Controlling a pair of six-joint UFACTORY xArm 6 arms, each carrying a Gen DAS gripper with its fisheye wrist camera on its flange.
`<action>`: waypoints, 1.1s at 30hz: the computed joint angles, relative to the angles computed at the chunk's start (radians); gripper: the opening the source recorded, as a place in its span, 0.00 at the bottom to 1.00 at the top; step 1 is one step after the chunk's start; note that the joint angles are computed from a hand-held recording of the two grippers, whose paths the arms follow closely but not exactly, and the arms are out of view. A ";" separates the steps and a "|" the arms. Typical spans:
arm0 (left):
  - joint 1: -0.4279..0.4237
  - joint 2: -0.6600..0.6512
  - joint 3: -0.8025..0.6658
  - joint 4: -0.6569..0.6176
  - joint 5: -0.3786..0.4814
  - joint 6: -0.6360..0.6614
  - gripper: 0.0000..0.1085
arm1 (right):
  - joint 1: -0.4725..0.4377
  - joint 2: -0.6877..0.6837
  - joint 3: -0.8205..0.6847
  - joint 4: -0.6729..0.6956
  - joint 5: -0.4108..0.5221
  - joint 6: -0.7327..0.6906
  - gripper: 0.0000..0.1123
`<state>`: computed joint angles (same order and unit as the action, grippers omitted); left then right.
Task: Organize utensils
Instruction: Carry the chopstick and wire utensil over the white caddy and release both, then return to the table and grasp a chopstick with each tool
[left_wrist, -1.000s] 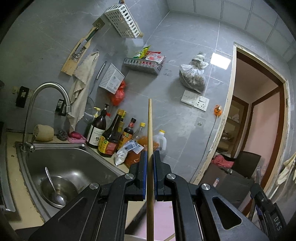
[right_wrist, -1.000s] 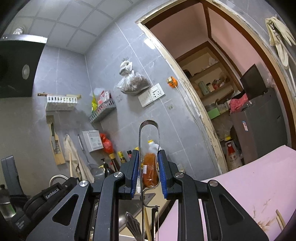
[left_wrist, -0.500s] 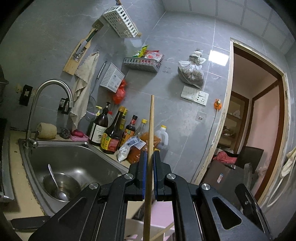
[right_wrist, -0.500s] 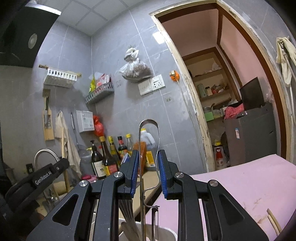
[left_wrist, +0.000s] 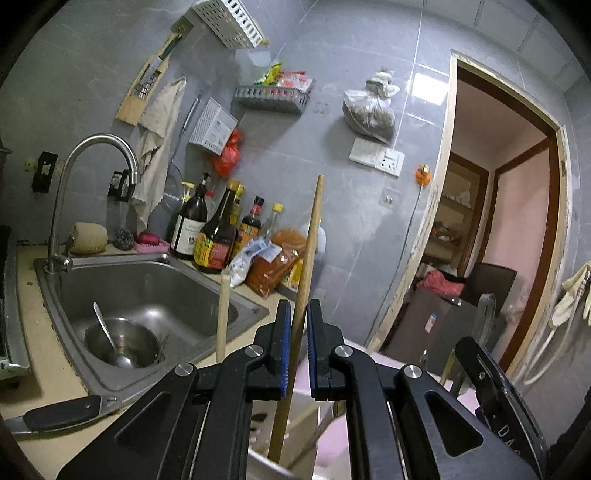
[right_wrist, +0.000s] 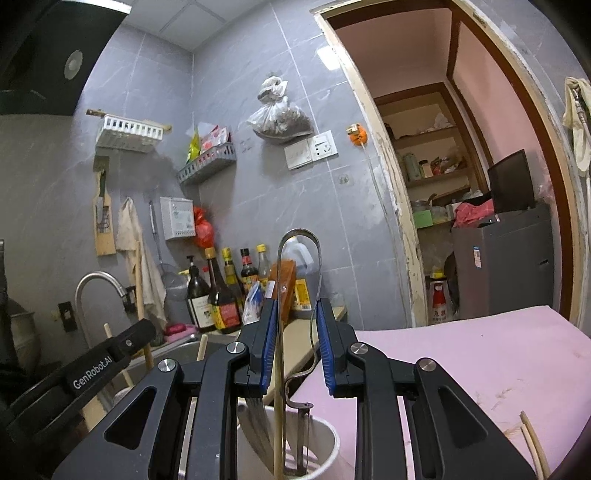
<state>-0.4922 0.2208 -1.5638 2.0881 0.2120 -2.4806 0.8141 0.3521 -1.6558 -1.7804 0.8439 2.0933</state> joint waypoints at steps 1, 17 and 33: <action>0.005 0.001 -0.002 -0.013 -0.023 0.011 0.06 | 0.000 -0.006 0.006 0.007 -0.007 -0.007 0.17; -0.008 -0.091 0.046 -0.063 -0.142 0.097 0.28 | 0.034 -0.200 0.202 0.004 0.055 -0.008 0.31; -0.095 -0.072 -0.030 -0.106 -0.259 0.231 0.69 | 0.154 -0.486 0.495 0.042 0.343 -0.109 0.68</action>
